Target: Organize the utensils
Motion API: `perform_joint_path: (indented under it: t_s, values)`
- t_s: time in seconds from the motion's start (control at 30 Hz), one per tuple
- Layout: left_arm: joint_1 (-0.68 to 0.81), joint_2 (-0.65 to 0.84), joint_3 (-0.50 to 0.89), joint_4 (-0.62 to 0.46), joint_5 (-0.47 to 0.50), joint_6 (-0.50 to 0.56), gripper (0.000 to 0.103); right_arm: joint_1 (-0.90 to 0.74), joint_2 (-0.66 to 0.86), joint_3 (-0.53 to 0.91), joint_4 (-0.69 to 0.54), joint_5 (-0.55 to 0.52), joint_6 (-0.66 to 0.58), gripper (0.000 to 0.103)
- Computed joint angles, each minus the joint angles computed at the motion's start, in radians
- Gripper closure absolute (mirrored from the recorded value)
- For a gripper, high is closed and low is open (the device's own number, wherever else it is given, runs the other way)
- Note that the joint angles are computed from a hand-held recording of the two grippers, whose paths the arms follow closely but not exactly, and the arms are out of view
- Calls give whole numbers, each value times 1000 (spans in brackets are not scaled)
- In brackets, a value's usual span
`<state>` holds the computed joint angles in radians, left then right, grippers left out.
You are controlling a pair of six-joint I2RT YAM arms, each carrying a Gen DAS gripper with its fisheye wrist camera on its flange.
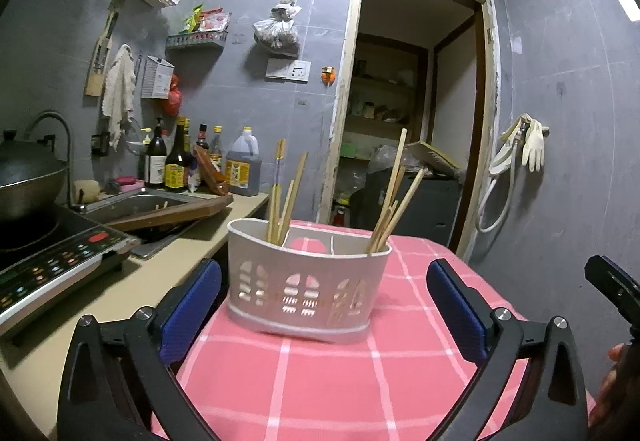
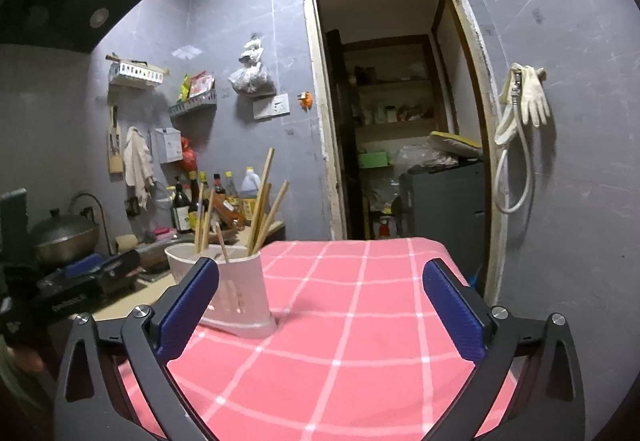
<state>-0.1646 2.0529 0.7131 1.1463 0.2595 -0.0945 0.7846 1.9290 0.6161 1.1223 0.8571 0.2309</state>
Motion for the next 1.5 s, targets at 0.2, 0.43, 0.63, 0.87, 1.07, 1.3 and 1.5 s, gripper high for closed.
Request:
perform_joint_path:
  t_s: [0.2,0.43,0.63,0.87,1.07,1.3,1.5]
  values:
    - [4,28,-95,120,-63,8,2,50,46,-11,12,101,23,0]
    - [10,95,-154,253,-93,29,2,89,94,-9,2,184,46,0]
    - [14,118,-159,277,-90,23,2,92,102,-17,19,191,45,0]
    - [14,120,-159,278,-90,23,2,92,106,-24,28,190,50,0]
    - [11,121,-159,280,-92,22,2,93,106,-24,28,191,51,0]
    - [12,122,-160,282,-92,23,2,93,106,-24,29,191,50,0]
    - [12,124,-159,284,-91,23,2,94,107,-23,28,192,51,0]
